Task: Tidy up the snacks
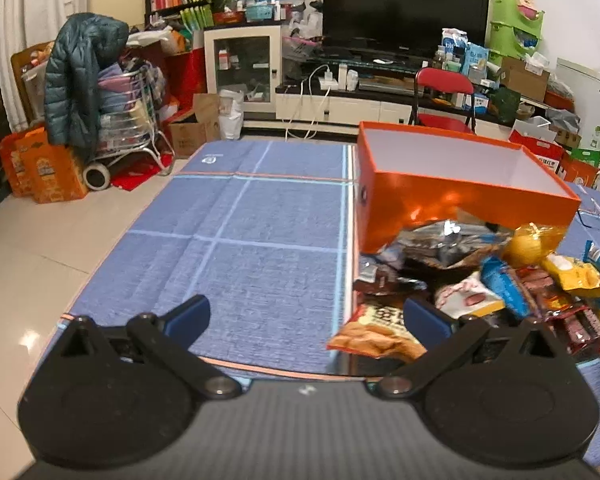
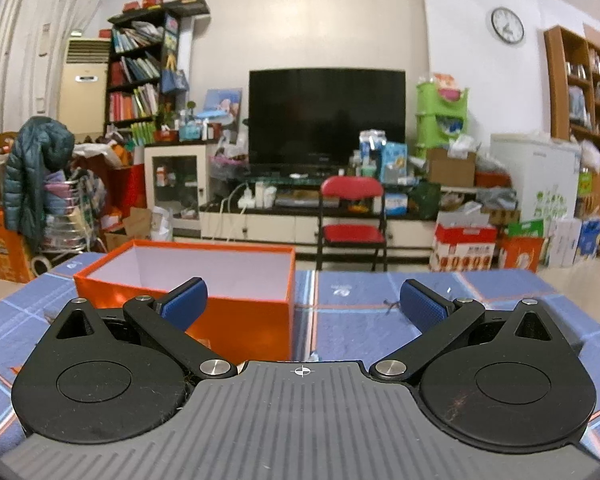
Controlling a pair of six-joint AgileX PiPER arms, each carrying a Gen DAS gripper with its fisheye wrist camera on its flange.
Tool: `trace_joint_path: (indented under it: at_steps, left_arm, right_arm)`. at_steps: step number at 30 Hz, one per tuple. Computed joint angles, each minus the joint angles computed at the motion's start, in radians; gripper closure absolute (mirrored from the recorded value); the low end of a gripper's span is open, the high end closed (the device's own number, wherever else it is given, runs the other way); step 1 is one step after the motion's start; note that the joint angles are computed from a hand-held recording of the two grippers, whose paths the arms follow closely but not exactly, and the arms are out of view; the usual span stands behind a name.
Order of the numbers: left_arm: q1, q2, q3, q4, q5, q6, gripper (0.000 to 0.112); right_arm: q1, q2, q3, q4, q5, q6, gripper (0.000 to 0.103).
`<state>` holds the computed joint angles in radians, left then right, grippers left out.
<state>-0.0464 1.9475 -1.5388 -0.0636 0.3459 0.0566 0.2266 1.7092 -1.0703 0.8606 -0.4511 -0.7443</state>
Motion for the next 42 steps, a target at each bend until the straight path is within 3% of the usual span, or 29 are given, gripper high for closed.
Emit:
trace_joint_path:
  at_steps: [4,10,15,20,24,29,33,36,42]
  left_arm:
    - [0.016,0.038,-0.026,-0.107,0.042,0.075,0.01]
    - [0.003,0.076,-0.043,-0.291,0.056,0.306,0.01]
    - [-0.011,0.102,-0.073,-0.28,0.092,0.276,0.01]
    - [0.011,0.117,-0.1,-0.396,0.122,0.31,0.01]
    - [-0.005,0.108,-0.089,-0.323,0.088,0.271,0.01]
    - [-0.015,0.104,-0.083,-0.287,0.066,0.239,0.01]
    - [-0.041,0.127,-0.115,-0.1,0.076,0.059,0.01]
    - [-0.056,0.15,-0.15,-0.006,0.108,-0.04,0.01]
    - [-0.088,0.155,-0.153,0.163,0.098,-0.196,0.01]
  right_arm:
    - [-0.028,0.077,-0.054,-0.034,0.084,0.017,0.008]
    - [-0.044,0.118,-0.075,-0.07,0.113,0.006,0.008]
    - [-0.074,0.131,-0.109,-0.041,0.199,0.015,0.008]
    - [-0.076,0.111,-0.094,0.057,0.126,-0.093,0.008]
    - [-0.109,0.081,-0.068,0.047,0.097,-0.052,0.011]
    - [-0.162,0.076,-0.082,0.048,0.16,0.01,0.016]
    - [-0.15,0.095,-0.099,0.087,0.18,-0.06,0.019]
    - [-0.123,0.102,-0.096,0.075,0.15,-0.081,0.018]
    - [-0.08,0.1,-0.078,0.07,0.099,-0.131,0.013]
